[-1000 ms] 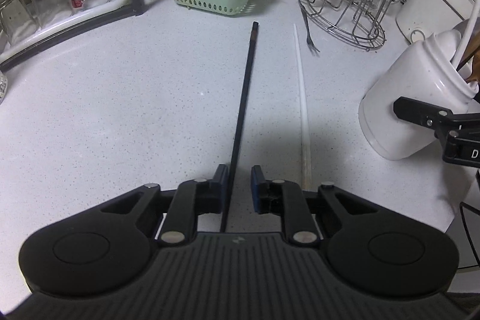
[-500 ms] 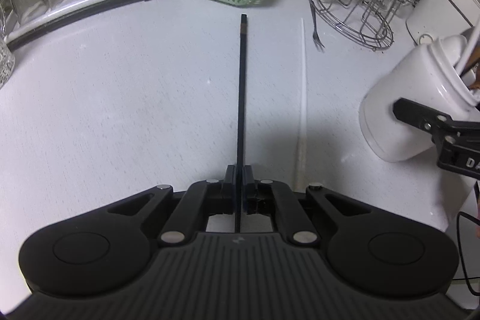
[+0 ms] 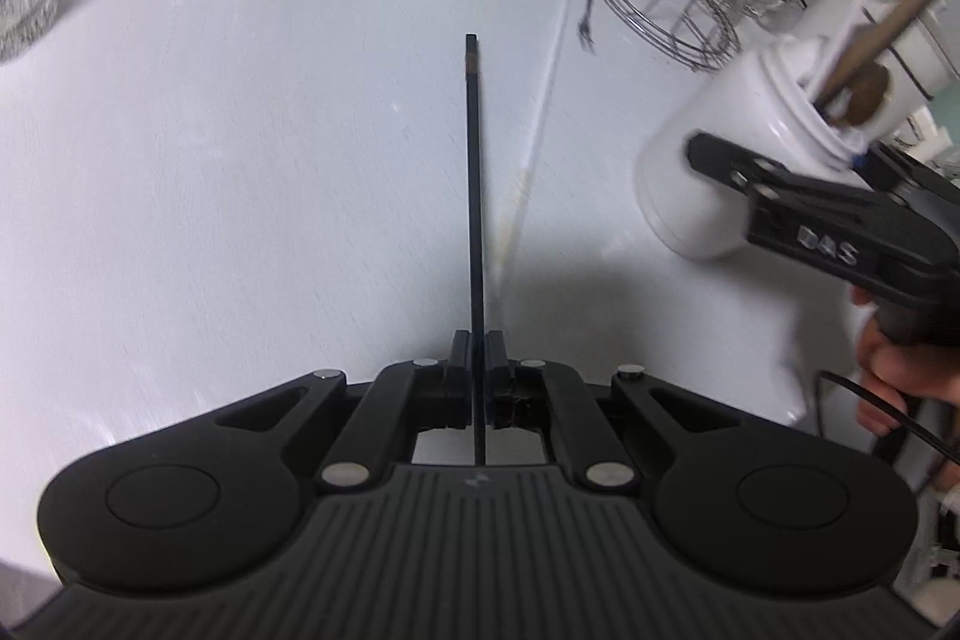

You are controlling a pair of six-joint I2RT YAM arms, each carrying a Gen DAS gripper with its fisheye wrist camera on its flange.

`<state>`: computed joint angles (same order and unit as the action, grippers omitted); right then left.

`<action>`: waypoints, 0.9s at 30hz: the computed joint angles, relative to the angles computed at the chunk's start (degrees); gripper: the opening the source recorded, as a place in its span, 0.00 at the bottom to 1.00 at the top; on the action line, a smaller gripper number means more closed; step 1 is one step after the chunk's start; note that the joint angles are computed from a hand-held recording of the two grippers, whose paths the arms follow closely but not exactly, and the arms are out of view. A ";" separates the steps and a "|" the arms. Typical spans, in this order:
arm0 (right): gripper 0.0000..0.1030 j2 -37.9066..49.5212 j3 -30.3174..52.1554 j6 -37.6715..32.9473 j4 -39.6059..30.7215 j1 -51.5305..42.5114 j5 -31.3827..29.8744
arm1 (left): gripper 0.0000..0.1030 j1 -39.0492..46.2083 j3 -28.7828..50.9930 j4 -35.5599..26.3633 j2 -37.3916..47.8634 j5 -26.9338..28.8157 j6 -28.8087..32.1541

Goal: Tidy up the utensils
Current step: 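Lift the black chopstick with the left tool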

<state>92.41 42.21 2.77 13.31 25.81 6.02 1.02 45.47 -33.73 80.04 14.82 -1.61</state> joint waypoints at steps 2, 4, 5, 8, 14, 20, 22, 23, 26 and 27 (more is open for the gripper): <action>0.89 -0.13 -0.27 -0.54 0.27 -0.19 -0.75 | 0.04 -0.02 -2.32 -0.57 -2.31 0.74 -0.47; 0.89 -0.30 -0.56 -1.22 0.51 -0.31 -1.54 | 0.04 -0.67 -3.92 -2.04 -4.94 0.78 -1.49; 0.89 -0.44 -0.77 -1.56 0.62 -0.43 -2.00 | 0.04 -0.91 -4.64 -2.83 -6.16 0.93 -1.98; 0.89 -0.75 -1.27 -2.68 0.95 -0.56 -3.23 | 0.04 -1.50 -6.62 -4.89 -9.13 1.77 -4.08; 0.89 -1.70 -2.06 -5.06 0.72 -1.12 -5.96 | 0.04 -2.64 -10.38 -6.24 -12.83 2.98 -8.78; 0.89 -2.54 -3.30 -6.41 1.39 -1.31 -7.63 | 0.04 -3.83 -12.71 -5.71 -14.40 4.11 -12.19; 0.89 -2.53 -3.28 -6.49 1.38 -1.33 -7.84 | 0.04 -3.62 -13.47 -4.79 -13.47 5.60 -12.35; 0.89 -2.54 -3.21 -6.64 1.28 -1.42 -8.06 | 0.04 -3.90 -13.81 -4.60 -13.66 5.37 -12.65; 0.89 -2.53 -3.16 -7.05 1.19 -1.60 -8.54 | 0.04 -3.04 -13.77 -4.69 -12.73 6.30 -11.98; 0.89 -2.55 -3.19 -7.05 1.22 -1.57 -8.55 | 0.04 -2.50 -13.70 -4.82 -12.51 6.72 -11.76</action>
